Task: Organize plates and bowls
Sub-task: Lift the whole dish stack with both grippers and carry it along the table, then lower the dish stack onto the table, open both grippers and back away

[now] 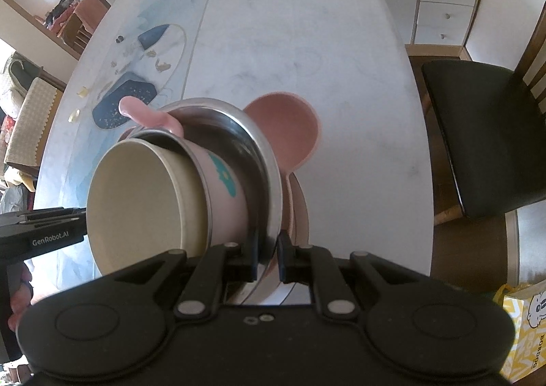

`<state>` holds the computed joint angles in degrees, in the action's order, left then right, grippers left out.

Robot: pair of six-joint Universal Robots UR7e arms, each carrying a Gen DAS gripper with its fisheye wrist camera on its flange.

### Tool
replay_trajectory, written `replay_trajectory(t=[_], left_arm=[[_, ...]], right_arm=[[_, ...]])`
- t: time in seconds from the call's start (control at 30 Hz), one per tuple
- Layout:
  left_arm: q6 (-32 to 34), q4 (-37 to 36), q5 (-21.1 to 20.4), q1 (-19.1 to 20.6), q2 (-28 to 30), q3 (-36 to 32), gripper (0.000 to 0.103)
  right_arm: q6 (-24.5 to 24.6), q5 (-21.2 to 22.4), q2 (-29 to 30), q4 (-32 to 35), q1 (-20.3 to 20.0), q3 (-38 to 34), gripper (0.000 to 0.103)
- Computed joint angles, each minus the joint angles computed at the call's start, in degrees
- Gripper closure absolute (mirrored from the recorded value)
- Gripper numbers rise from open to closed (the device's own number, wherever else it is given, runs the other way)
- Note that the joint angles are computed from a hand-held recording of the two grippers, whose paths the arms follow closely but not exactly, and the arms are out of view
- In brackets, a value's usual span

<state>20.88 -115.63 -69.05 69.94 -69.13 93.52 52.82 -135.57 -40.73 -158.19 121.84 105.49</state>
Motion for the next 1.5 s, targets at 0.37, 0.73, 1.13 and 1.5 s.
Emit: replay_trajectory(t=[0.37,0.73,1.13,1.5], left_arm=[[1.7,-1.0,-0.5,0.4,0.2,0.1,0.091],[5.0,-3.3,-0.8,0.5,-0.2,0.5,0.090],[9.5,-2.6,-3.6,1.3,-2.3,0.1,0.075],[15.8,-2.3,-7.9,2.0,-5.8,0.5,0.053]], right_arm=[[1.2,-1.2,0.8,0.1,0.3,-0.4,0.091],[5.5,-4.6,1.1,2.6,1.5,-1.0,0.080],[13.2,-9.5,1.9,5.1,5.3,-1.1,0.073],[21.6,-16.9,4.6,11.7,10.9,-4.2,0.063]])
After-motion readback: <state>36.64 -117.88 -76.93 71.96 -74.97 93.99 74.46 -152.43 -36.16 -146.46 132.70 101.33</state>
